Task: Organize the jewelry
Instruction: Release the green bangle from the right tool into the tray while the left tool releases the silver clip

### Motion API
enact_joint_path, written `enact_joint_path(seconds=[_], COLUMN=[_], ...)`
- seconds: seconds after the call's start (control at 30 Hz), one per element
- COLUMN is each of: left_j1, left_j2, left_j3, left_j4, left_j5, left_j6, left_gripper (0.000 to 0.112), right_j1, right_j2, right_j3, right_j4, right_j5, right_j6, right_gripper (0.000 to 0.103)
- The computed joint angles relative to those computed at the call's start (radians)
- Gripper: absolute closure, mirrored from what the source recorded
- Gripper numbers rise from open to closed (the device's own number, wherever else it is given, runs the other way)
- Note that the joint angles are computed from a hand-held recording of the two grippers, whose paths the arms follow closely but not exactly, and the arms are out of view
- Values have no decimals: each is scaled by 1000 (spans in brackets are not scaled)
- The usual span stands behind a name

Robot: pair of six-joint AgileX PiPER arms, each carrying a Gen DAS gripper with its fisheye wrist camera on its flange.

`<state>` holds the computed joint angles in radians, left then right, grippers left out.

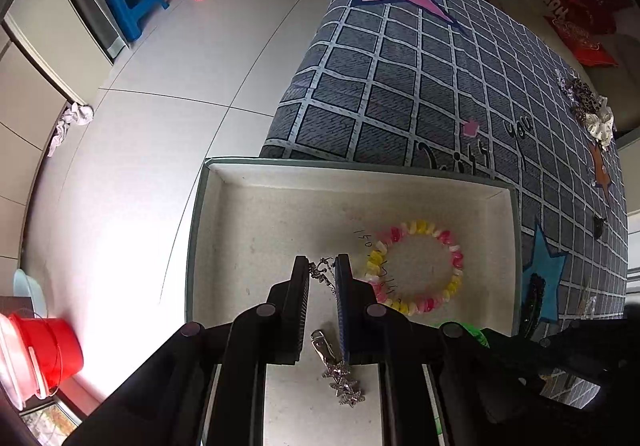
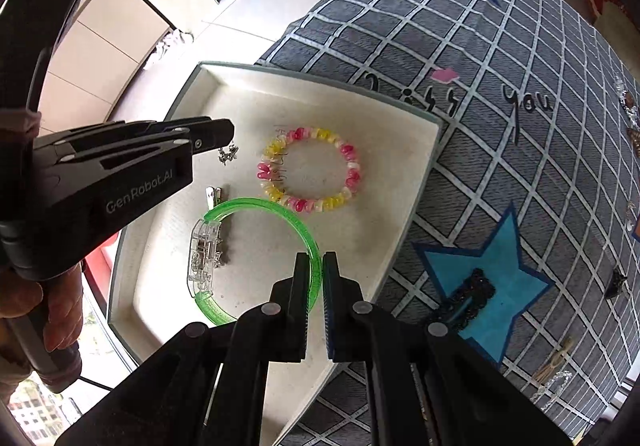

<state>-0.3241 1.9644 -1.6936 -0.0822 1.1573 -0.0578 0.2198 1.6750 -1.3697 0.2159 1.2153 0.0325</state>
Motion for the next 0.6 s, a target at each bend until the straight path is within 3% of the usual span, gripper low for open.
enact_joint_path(seconds=[0.6], left_j1=[-40], left_j2=[62], left_j3=[-29], left_j4=[99], left_j5=[-29], left_j6=[-30], left_gripper=[92], right_j1=[24], right_j2=[75], right_j3=[-9], right_j4=[-89], right_j5=[-40], right_j6=[41], right_gripper=[96])
